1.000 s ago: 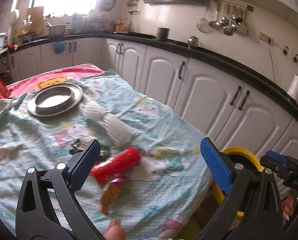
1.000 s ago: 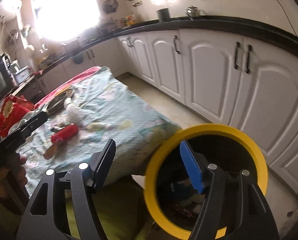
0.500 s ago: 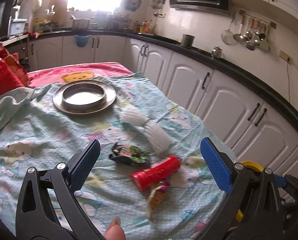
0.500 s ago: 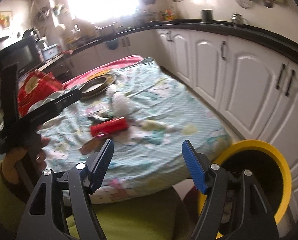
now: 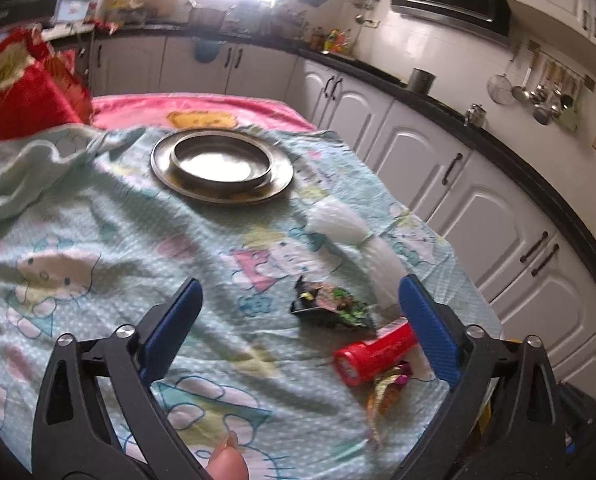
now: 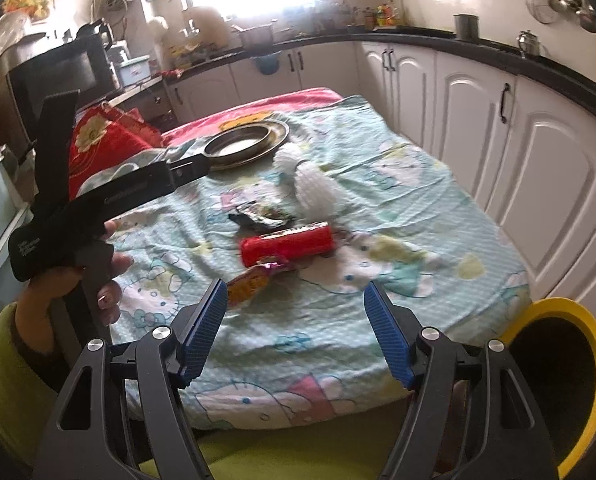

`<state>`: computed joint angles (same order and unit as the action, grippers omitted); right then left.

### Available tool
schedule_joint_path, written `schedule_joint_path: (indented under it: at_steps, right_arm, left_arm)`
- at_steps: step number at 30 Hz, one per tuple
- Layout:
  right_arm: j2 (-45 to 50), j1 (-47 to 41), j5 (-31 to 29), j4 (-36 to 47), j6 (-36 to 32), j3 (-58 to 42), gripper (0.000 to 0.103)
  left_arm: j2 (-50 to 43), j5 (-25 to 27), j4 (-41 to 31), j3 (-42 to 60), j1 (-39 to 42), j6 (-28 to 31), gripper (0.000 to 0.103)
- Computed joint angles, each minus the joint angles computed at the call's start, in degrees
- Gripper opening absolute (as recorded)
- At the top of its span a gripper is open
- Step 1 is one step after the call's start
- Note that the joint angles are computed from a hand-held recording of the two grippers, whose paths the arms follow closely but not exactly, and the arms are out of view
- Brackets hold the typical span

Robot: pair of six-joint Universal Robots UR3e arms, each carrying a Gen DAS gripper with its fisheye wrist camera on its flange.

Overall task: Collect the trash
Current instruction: 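Grasp the dark snack wrapper with the left tool while the right tool grasps the gold wrapper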

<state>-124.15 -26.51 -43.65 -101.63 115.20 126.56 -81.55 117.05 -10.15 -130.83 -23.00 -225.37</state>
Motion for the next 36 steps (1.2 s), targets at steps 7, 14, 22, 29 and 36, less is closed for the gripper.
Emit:
schedule_joint_path:
  at_steps: [7,14,22,29,36]
  right_arm:
    - [7.86,10.61,-3.57,-17.12,11.02,2.84,0.068]
    - [18.05,18.82,-7.48,-30.42,20.42,2.57,0.068]
    - [27.04,23.59,-10.44,-37.46,24.65,0.81,0.052]
    - [26.45,21.15,-8.58,-32.03,19.85,0.58,0.04]
    - [23.53,16.57,-7.42,-25.68,15.78,0.05,0.027]
  left_arm:
    - [2.97,-6.82,2.75,-5.84,5.82,-0.33,0.075]
    - [4.9,-14.48,6.05,-10.08,11.37,0.43,0.064]
    - [2.39,-30.91,14.26,-14.38,21.17,0.14,0.059]
    - [-6.97,-36.48,20.59,-11.38,22.0,-2.51,0.046]
    - [-11.68,-35.51,22.24,-8.84,20.68,-4.0,0.018]
